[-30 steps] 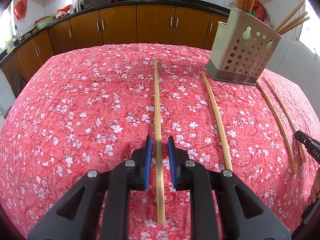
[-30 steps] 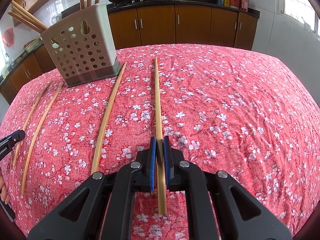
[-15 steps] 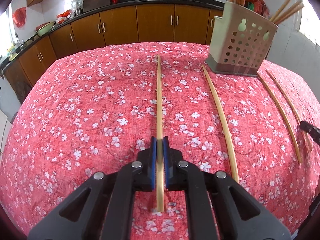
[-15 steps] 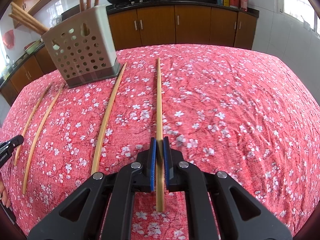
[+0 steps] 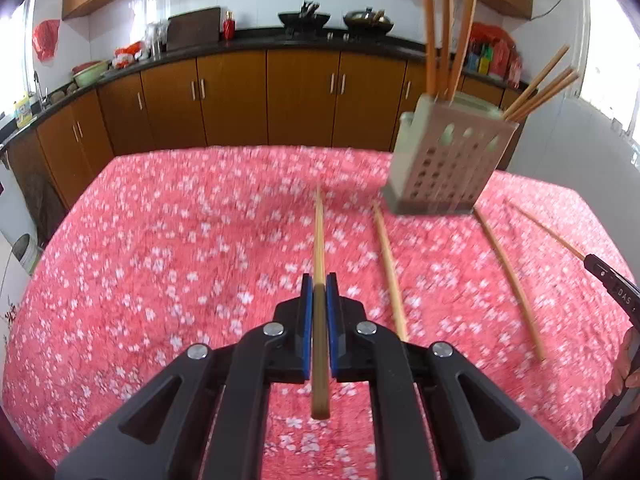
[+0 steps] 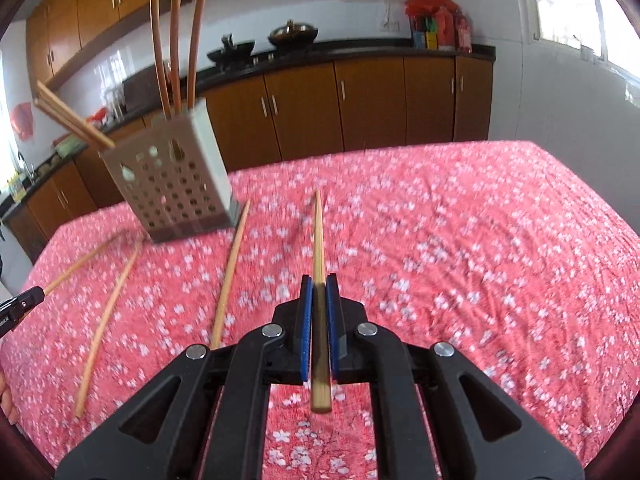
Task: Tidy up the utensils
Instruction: 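Lift the left tool's chopstick upright into the holder while the right tool inserts its own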
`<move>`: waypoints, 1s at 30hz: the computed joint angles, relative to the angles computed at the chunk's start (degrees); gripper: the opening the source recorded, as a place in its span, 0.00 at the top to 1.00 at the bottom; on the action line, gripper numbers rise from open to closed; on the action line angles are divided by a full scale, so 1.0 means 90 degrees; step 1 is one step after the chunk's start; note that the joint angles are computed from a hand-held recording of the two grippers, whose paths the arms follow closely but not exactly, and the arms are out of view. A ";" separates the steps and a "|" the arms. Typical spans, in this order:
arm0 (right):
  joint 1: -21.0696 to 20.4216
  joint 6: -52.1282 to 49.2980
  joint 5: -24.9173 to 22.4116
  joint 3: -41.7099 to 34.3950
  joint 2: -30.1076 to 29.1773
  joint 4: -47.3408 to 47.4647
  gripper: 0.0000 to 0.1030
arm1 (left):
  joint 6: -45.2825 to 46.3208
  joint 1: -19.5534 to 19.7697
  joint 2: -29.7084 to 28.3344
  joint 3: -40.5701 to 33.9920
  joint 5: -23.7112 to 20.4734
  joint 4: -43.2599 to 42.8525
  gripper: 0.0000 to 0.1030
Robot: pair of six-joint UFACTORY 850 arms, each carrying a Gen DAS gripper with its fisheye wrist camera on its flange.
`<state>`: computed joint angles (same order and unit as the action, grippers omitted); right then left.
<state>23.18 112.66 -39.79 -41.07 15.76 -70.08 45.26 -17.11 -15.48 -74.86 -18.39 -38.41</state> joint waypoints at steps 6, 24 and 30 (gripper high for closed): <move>0.0100 0.0278 -0.0376 -0.0129 0.0186 -0.0508 0.92 | 0.1251 0.0024 0.0248 -0.0003 0.0118 -0.1445 0.93; 0.0241 0.0687 -0.0329 -0.0646 0.0541 -0.1440 0.93 | 0.3200 -0.0014 0.0557 -0.0459 -0.0177 -0.3540 0.93; 0.0206 0.1097 0.0173 -0.1002 0.0683 -0.2176 0.93 | 0.3624 -0.0038 0.0580 -0.0898 -0.0744 -0.4179 0.93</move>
<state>25.03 122.54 -38.23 -50.09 21.91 -89.66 77.87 -17.45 -10.26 -82.94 -25.09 -76.02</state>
